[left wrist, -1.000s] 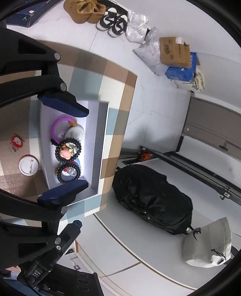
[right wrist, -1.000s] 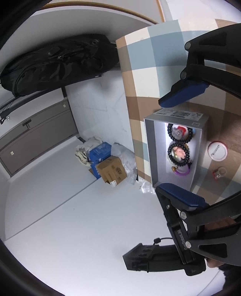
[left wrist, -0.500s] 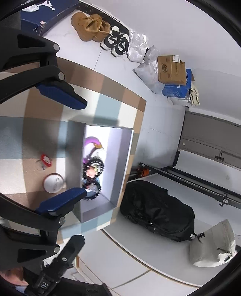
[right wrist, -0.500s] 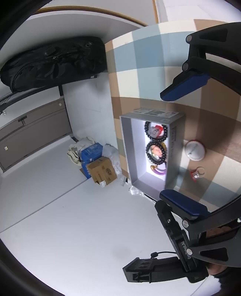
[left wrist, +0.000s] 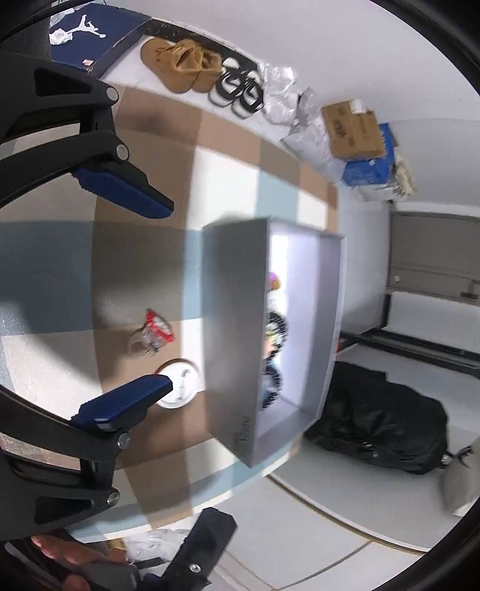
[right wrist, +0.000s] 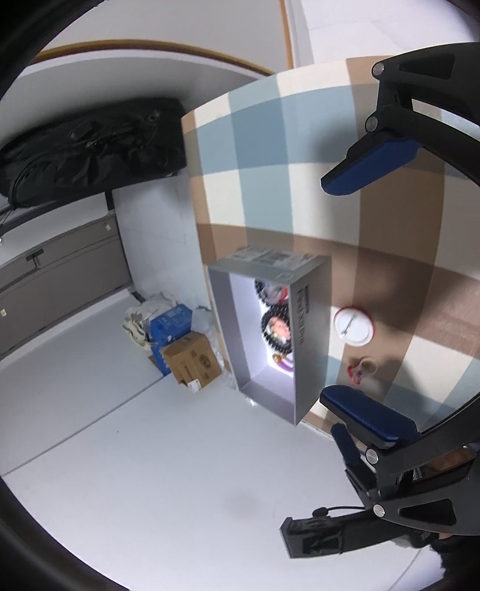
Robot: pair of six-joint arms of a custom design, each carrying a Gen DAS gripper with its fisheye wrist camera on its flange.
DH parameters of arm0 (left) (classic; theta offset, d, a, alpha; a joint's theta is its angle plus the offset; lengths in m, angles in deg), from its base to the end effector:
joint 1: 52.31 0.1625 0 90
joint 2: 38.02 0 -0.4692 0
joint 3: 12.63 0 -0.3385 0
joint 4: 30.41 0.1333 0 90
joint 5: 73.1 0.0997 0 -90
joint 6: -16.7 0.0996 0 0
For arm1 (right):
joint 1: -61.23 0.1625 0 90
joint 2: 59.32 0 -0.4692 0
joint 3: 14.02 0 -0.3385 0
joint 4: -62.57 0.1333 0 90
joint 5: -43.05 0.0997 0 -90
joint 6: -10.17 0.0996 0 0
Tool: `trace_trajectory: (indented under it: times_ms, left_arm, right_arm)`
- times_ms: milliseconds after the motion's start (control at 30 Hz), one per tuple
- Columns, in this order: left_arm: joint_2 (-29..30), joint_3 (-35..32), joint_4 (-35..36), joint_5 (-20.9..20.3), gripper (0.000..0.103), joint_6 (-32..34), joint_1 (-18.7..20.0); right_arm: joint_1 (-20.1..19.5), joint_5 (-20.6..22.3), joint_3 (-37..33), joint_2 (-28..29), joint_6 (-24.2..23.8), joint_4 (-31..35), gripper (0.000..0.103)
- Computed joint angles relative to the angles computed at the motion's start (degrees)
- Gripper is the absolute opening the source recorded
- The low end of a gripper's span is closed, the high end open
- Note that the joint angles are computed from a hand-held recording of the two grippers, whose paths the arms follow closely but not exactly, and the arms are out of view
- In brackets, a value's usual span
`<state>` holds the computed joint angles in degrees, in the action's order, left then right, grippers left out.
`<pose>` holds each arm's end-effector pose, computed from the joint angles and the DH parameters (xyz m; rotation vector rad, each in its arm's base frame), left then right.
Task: Organize jewelry
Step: 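Raise both open grippers out of the grey box, then close the left gripper on the red ring while the right gripper grasps the white badge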
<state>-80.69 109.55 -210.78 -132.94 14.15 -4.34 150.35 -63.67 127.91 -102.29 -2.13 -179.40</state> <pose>-0.2125 -0.5096 0.0819 0.8405 2.5455 -0.5096 0.0981 -0.4283 0.1702 0.0665 -2.5078 1.1973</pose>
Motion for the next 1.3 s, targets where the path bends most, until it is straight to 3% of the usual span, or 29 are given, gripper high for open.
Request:
trace_trajectory:
  times_ms: [167,400,433,533,567,667,833,1300]
  left_arm:
    - [0.03,-0.96,2.96,0.3,0.083,-1.06,0.09]
    - [0.56,-0.46,1.24,-1.12,0.083,-0.55,-0.44]
    - [0.72,-0.6,1.46,-1.02,0.081,-0.52,-0.43]
    - [0.92,-1.36,4.12,-0.71,0.061,-1.15,-0.13]
    - [1.03,-1.02,3.44,0.12,0.06,-0.74,-0.53]
    - [0.7,-1.27,4.41,-2.13,0.045,-0.66,-0.33]
    - [1.53,-0.61,3.52,1.79,0.022,0.47,-1.69]
    - [-0.34,-1.53,5.21,-3.75,0.016,-1.66,0.29]
  right_arm:
    - [-0.24,-0.52,0.7,-0.11,-0.26,-0.09,0.103]
    - [-0.75,-1.87,1.51,-0.46,0.25,-0.07,0.103]
    - [-0.88,-1.83,1.68,-0.51,0.41,-0.28,0.103]
    - [-0.95,-2.04,1.86,-0.54,0.54,-0.41,0.103]
    - [-0.92,-2.2,1.89,-0.51,0.48,-0.29,0.103]
    - [-0.78,-2.72,1.76,-0.45,0.16,0.24,0.103]
    - [-0.52,-3.37,1.77,-0.27,-0.28,0.17,0.103]
    - [0.8,-6.67,0.25,1.33,-1.27,-0.58,0.103]
